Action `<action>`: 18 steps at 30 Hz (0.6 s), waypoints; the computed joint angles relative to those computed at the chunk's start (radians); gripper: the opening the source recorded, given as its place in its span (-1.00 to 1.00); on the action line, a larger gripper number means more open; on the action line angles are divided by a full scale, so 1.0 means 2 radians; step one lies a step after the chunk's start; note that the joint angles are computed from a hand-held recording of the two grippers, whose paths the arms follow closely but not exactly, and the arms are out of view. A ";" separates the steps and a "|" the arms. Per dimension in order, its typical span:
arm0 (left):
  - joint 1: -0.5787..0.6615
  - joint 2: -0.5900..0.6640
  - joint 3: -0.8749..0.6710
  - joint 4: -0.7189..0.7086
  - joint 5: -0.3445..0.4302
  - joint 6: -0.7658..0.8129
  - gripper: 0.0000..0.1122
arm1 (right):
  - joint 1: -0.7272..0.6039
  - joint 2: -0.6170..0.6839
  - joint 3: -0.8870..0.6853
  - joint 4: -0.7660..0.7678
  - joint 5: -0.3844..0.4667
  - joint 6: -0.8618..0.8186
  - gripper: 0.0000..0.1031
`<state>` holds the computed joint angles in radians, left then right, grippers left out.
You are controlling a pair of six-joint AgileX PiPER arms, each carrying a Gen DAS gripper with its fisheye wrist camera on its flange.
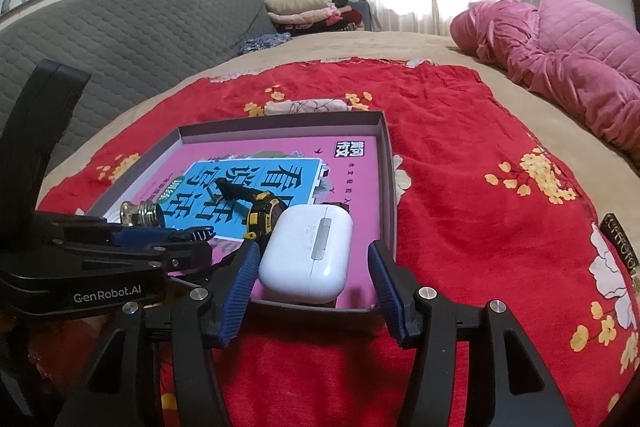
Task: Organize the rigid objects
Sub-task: 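Lower the earbuds case into the box and open the right gripper, then lower the black clip into the box and open the left gripper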
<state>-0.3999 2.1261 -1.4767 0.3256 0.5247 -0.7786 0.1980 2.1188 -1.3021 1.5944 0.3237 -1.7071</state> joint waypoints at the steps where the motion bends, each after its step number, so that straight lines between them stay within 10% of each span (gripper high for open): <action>1: 0.000 0.001 -0.001 0.000 0.001 0.001 -0.35 | 0.000 0.000 -0.001 -0.004 0.001 0.004 0.13; 18: 0.002 0.004 -0.007 -0.025 -0.001 0.019 -0.35 | 0.000 -0.003 0.003 0.004 -0.001 -0.006 0.14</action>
<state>-0.3961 2.1336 -1.4914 0.2748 0.5226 -0.7397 0.1984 2.1123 -1.2953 1.6033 0.3220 -1.7200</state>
